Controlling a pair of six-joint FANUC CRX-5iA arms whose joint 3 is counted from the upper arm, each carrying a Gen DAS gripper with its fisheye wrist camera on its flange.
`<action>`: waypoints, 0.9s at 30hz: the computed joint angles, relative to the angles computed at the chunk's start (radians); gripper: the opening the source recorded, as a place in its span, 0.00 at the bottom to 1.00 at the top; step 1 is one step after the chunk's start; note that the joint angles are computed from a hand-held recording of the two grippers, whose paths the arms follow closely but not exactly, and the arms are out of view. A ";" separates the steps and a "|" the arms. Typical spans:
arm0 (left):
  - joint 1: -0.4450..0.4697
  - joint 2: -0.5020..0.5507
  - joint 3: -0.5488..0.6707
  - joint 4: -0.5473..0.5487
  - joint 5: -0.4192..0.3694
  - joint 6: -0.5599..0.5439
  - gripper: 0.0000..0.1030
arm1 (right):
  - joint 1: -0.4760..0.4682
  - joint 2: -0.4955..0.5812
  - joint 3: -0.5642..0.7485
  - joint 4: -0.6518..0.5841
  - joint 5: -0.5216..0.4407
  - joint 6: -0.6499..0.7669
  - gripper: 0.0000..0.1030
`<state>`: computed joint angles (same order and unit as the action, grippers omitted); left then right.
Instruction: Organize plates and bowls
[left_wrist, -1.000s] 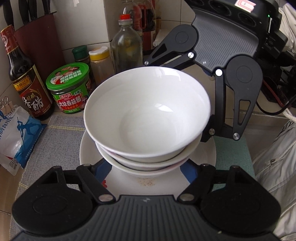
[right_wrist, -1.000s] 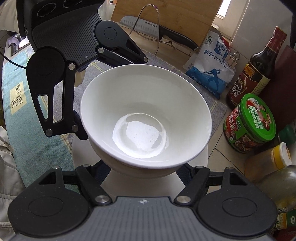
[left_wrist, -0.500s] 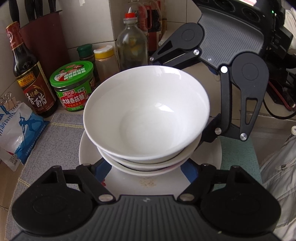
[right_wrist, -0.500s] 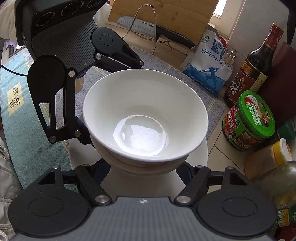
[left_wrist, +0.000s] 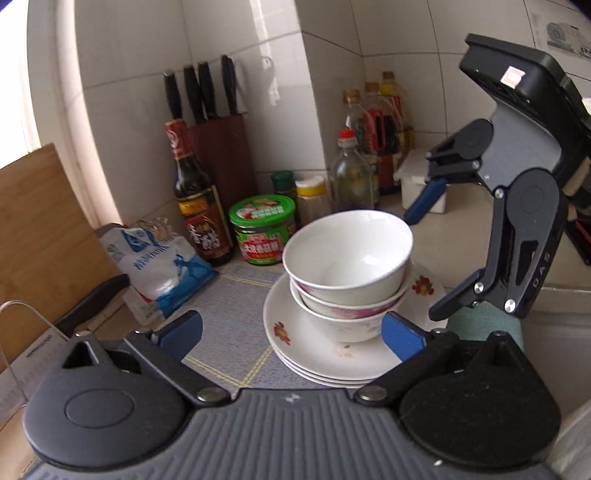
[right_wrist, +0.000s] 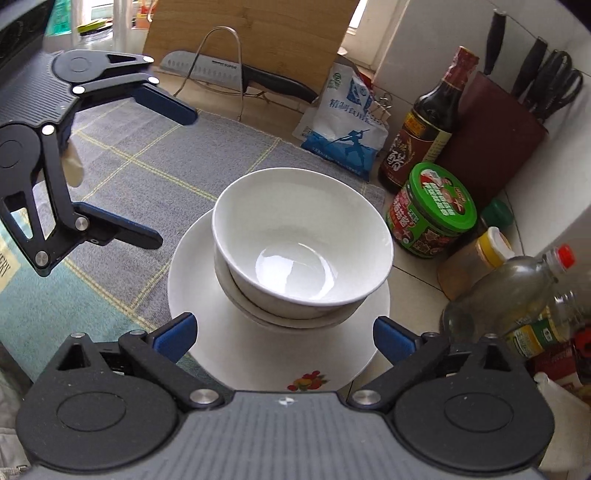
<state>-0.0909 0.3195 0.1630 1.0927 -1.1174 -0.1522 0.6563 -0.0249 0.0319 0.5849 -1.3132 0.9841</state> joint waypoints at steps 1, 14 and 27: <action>-0.001 -0.033 -0.040 0.009 0.047 -0.006 1.00 | 0.017 0.003 -0.003 0.027 -0.017 -0.066 1.00; 0.070 -0.130 0.067 -0.305 -0.041 0.682 1.00 | 0.263 0.080 0.029 0.226 -0.339 -0.970 1.00; 0.116 -0.229 -0.019 -0.262 -0.019 0.591 1.00 | 0.360 0.140 0.081 0.317 -0.490 -1.053 1.00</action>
